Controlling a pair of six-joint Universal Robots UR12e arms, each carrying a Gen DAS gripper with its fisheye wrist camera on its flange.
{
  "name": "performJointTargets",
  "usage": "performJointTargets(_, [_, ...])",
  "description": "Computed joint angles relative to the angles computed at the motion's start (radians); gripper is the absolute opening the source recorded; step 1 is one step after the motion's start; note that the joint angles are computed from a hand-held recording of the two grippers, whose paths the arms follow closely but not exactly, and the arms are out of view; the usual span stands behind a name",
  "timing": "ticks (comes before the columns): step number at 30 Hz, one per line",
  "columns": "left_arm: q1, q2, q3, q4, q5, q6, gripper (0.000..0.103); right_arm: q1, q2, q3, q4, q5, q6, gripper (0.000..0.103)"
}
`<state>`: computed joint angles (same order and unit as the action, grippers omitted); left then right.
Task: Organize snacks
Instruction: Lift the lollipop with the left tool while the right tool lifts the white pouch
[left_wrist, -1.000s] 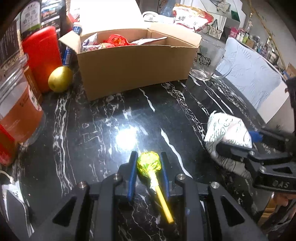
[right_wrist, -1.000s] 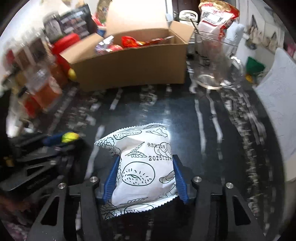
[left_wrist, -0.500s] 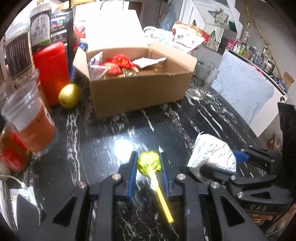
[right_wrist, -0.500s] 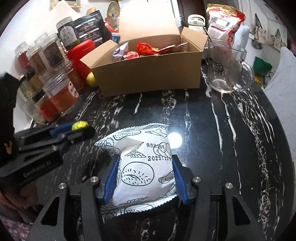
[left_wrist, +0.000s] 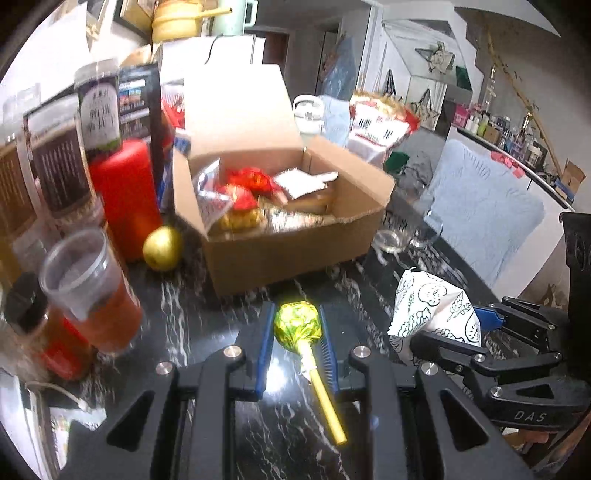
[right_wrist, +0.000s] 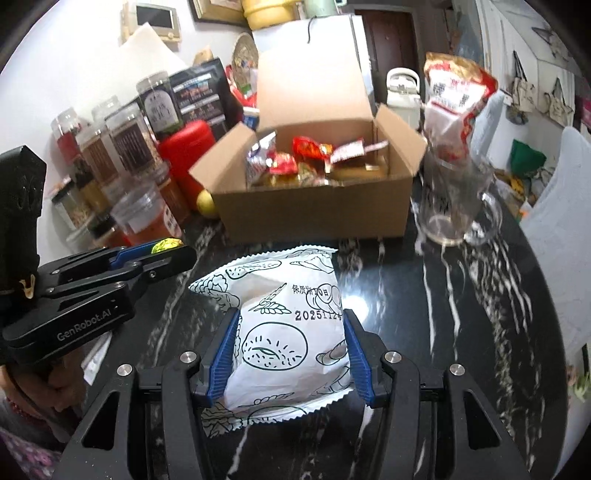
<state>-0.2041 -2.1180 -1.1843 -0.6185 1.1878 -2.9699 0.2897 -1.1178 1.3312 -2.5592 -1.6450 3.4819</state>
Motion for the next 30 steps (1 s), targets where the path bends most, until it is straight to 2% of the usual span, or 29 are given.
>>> performJointTargets(15, [-0.003, -0.056, 0.127, 0.120, -0.027, -0.055, 0.024, -0.016, 0.039, -0.119, -0.066, -0.068, -0.116, 0.054])
performJointTargets(25, [-0.006, -0.146, 0.291, 0.177, -0.027, -0.103, 0.024, -0.039, 0.099, -0.239, -0.093, -0.046, -0.179, 0.054])
performJointTargets(30, [-0.007, -0.220, 0.416, 0.164, -0.026, -0.143, 0.024, -0.051, 0.146, -0.317, -0.087, -0.045, -0.201, 0.054])
